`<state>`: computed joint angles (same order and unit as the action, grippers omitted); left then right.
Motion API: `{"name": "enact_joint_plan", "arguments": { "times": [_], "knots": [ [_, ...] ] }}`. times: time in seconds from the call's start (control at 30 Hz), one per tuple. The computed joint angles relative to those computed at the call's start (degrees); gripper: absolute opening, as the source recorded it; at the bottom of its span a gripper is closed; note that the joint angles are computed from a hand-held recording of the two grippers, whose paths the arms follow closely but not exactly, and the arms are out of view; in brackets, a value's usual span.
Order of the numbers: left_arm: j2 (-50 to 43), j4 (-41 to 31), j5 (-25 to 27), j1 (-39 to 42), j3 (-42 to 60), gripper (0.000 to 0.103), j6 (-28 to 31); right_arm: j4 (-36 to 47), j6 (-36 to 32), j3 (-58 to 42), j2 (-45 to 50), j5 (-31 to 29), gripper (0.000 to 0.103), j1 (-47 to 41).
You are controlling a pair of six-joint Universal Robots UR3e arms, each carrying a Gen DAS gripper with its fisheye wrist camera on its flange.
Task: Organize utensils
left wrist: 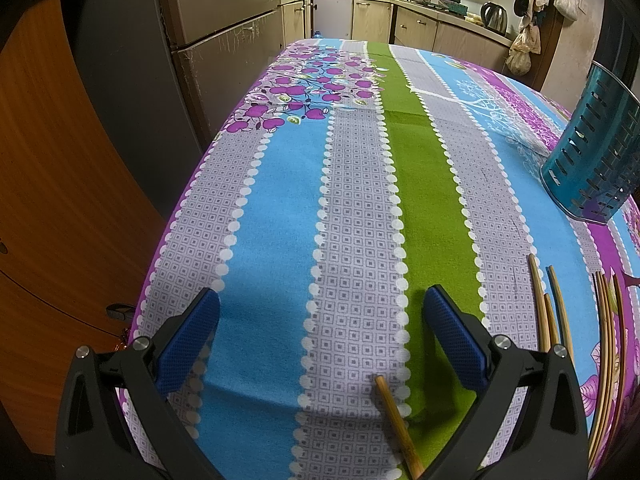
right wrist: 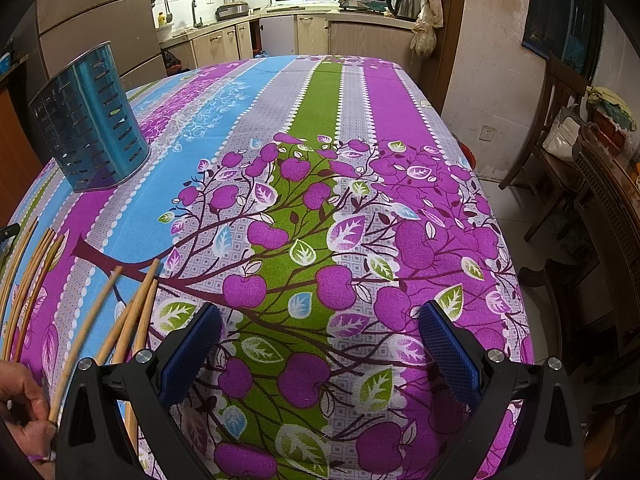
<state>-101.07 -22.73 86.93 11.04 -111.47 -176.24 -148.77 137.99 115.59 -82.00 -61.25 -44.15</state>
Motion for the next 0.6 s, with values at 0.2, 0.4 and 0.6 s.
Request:
{"name": "enact_joint_plan", "arguments": {
  "times": [0.2, 0.4, 0.6],
  "knots": [
    [-0.09, -0.14, -0.03, 0.07, 0.18, 0.098, 0.05, 0.33, -0.04, -0.39, 0.1, -0.02, 0.099, -0.03],
    [-0.05, 0.02, 0.02, -0.02, 0.03, 0.098, -0.03, -0.14, 0.26, -0.29, 0.3, -0.11, 0.099, 0.25],
    [0.08, 0.17, -0.03, 0.04, -0.25, 0.098, 0.02, 0.04, 0.18, -0.5, 0.37, -0.09, 0.099, 0.16]
  ]
}}
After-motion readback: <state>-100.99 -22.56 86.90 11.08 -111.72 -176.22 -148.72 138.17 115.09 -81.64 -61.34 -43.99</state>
